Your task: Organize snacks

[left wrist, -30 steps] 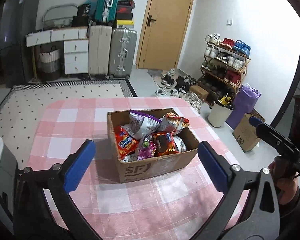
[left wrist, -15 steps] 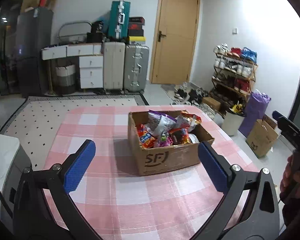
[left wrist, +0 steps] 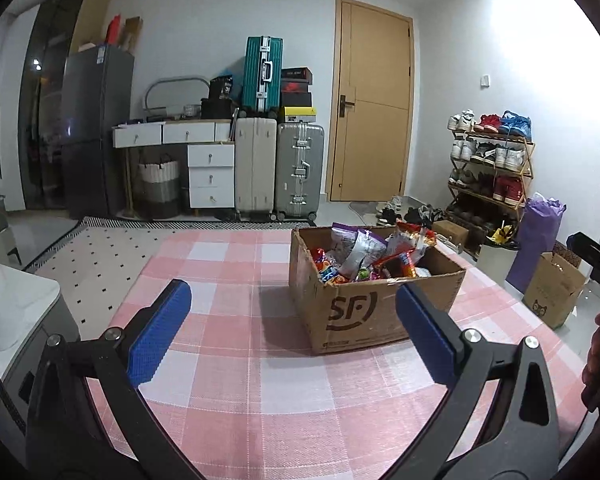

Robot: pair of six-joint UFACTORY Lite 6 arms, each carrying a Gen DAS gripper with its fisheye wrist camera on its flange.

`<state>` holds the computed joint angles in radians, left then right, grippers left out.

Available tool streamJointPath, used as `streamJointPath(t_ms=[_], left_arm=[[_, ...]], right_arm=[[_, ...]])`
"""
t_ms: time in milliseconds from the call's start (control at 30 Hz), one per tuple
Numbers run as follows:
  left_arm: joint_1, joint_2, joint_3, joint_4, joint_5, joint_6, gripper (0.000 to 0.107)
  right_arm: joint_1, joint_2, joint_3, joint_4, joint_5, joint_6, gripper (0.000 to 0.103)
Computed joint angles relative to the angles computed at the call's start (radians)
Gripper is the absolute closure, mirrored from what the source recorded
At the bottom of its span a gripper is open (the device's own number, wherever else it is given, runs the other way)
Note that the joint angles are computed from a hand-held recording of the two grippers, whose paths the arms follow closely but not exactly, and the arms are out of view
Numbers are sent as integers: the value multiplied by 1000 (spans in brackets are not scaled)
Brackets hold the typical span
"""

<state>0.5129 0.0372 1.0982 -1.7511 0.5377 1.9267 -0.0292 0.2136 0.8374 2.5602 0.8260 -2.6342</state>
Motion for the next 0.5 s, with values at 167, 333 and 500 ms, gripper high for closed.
streamJointPath(t_ms=[167, 333, 500], left_arm=[[-29, 41, -59, -272, -19, 275, 5], [-66, 91, -112, -583, -22, 556, 5], [-72, 136, -128, -685, 34, 662, 5]], right_arm=[[21, 50, -44, 136, 100, -161, 1], [46, 127, -27, 191, 143, -234, 1], [64, 214, -2, 252, 209, -294, 1]])
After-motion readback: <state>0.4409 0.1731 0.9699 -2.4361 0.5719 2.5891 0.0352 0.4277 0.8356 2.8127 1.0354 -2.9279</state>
